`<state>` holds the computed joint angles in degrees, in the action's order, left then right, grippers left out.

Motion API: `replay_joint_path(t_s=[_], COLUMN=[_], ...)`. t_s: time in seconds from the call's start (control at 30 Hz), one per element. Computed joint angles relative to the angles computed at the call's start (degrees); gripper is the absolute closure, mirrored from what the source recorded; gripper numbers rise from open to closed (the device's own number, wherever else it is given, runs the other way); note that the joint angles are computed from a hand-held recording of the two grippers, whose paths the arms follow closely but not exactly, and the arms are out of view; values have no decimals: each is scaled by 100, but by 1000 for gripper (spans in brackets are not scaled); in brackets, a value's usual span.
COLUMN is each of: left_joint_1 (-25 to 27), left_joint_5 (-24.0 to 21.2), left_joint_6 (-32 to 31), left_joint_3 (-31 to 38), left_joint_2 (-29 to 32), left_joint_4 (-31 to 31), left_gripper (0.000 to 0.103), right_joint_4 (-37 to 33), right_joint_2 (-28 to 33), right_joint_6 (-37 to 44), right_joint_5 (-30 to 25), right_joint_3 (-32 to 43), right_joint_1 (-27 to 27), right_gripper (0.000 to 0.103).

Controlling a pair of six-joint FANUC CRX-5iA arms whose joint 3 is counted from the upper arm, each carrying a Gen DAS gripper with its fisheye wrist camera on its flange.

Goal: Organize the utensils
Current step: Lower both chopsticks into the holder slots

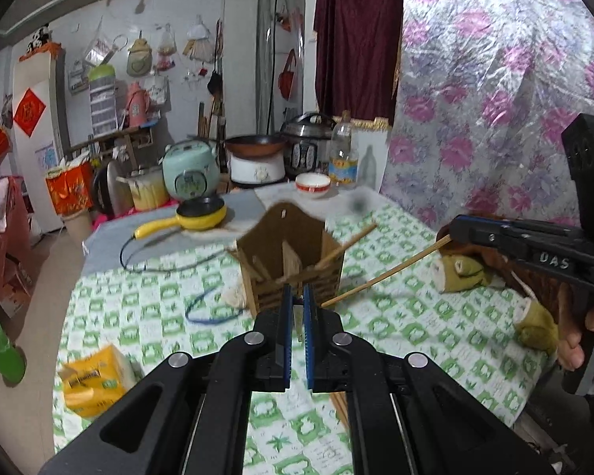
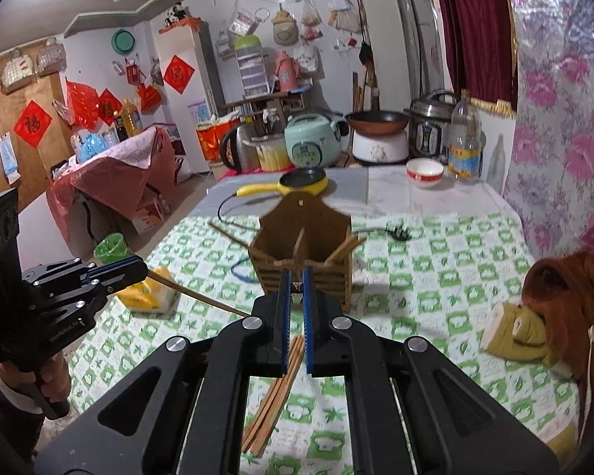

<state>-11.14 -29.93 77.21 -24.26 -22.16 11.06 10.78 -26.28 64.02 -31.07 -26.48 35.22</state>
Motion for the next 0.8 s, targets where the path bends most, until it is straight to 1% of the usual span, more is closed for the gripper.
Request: replay_joint_path(t_s=[0.07, 0.3, 0.37, 0.4, 0.43, 0.5, 0.8], left_joint_1=[-7, -181, -255, -317, -333, -308, -332], left_joint_5=[30, 99, 107, 93, 80, 96, -22], left_joint_6=[-84, 442, 707, 936, 1032, 1042, 1790], left_joint_3=[125, 801, 1025, 1164, 1246, 1333, 1768], left_joint_2=[12, 284, 438, 529, 604, 783, 1486], left_joint_4=[60, -594, -890, -1165, -1265, -1205, -1856], left_gripper=[97, 97, 97, 97, 97, 97, 97], right_joint_4=[117, 465, 507, 511, 484, 555, 834], right_joint_2=[10, 247, 341, 392, 455, 554, 1028], right_joint_6=[-38, -155, -182, -181, -155, -216, -535], right_joint_5=[62, 213, 248, 266, 280, 332, 525], right_joint_3=[73, 363, 430, 457, 493, 500, 537], right_joint_1=[-1, -20, -28, -38, -54, -77, -249], right_gripper=[96, 96, 96, 96, 96, 96, 96])
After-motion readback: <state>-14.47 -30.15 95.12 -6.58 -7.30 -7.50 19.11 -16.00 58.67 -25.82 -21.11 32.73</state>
